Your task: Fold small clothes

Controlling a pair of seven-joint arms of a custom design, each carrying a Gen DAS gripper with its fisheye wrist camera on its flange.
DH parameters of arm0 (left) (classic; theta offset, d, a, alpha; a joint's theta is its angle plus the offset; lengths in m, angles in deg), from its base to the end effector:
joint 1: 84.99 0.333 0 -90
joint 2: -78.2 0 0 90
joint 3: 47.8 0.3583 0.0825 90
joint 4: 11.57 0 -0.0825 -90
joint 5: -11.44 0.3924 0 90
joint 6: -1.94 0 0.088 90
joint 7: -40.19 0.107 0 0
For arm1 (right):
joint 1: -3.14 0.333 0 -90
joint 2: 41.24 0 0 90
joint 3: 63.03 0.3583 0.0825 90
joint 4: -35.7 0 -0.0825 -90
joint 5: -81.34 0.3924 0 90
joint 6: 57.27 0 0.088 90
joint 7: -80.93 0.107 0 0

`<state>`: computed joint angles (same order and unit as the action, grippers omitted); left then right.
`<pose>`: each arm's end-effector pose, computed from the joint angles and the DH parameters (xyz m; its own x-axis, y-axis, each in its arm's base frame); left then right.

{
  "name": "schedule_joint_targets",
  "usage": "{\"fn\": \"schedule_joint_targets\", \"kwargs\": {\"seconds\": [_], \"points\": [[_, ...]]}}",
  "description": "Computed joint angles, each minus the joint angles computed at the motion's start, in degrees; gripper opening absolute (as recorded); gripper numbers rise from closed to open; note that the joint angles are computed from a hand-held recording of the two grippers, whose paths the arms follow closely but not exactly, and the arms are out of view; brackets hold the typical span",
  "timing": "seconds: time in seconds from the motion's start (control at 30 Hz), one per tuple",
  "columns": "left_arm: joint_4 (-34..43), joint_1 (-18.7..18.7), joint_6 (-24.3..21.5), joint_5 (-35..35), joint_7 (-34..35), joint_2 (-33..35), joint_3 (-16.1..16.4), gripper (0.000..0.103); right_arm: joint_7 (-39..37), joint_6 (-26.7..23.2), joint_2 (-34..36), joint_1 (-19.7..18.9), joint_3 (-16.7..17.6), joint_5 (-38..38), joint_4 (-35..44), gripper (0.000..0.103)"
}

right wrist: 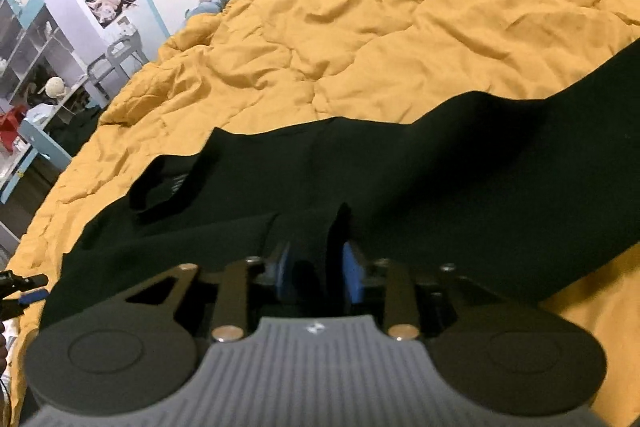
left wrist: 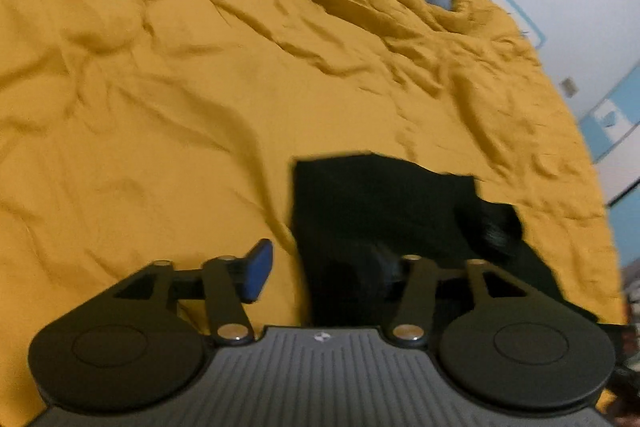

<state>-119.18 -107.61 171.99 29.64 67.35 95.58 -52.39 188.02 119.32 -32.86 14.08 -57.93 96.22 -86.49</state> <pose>0.6070 -0.3293 0.4779 0.1485 -0.8565 0.4943 -0.7430 -0.4265 -0.5158 0.6040 0.1494 0.4699 -0.1110 -0.9091 -0.4016 -0.7184 0.3526 -0.5996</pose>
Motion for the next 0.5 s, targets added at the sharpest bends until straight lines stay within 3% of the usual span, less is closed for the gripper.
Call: {"fn": "schedule_joint_targets", "kwargs": {"seconds": [0.1,0.13,0.17,0.2,0.3,0.33,0.4,0.43,0.5], "points": [[0.4,4.1,-1.3,-7.5,6.7,1.3,-6.3,0.062,1.1,0.2,-0.1,0.5,0.0,0.2,-0.9,0.023],[0.7,3.7,-1.7,-8.1,7.1,1.8,-6.1,0.037,2.9,0.2,-0.2,1.7,-1.3,-1.6,-1.2,0.019],[0.8,2.3,-2.1,-7.5,6.1,2.0,-4.7,0.018,6.1,0.1,-0.3,3.6,-3.7,-5.2,-1.5,0.006],[0.4,1.8,-1.2,-7.6,5.5,1.9,-4.0,0.004,7.5,0.2,-0.4,4.3,-4.5,-7.2,-1.7,0.0],[-1.8,-2.2,2.3,-3.8,1.4,0.0,0.9,0.004,5.5,2.4,-1.4,2.5,-2.4,-6.7,-2.7,0.0],[-1.8,-2.4,1.5,-2.9,1.5,-0.4,1.1,0.004,7.0,2.6,-1.6,3.9,-4.1,-9.6,-2.8,0.0],[1.0,-2.5,-7.0,-1.8,2.7,0.2,0.1,0.004,11.6,-0.5,-1.2,6.7,-7.7,-16.7,-1.6,0.0],[3.1,-2.7,-11.8,-0.4,3.2,1.2,-0.2,0.005,12.8,-2.3,-0.7,6.7,-7.8,-18.0,-0.9,0.0],[5.1,-2.7,-14.9,2.4,3.6,2.8,-0.7,0.009,15.5,-3.9,0.4,6.7,-8.2,-20.8,-0.2,0.0]]}}
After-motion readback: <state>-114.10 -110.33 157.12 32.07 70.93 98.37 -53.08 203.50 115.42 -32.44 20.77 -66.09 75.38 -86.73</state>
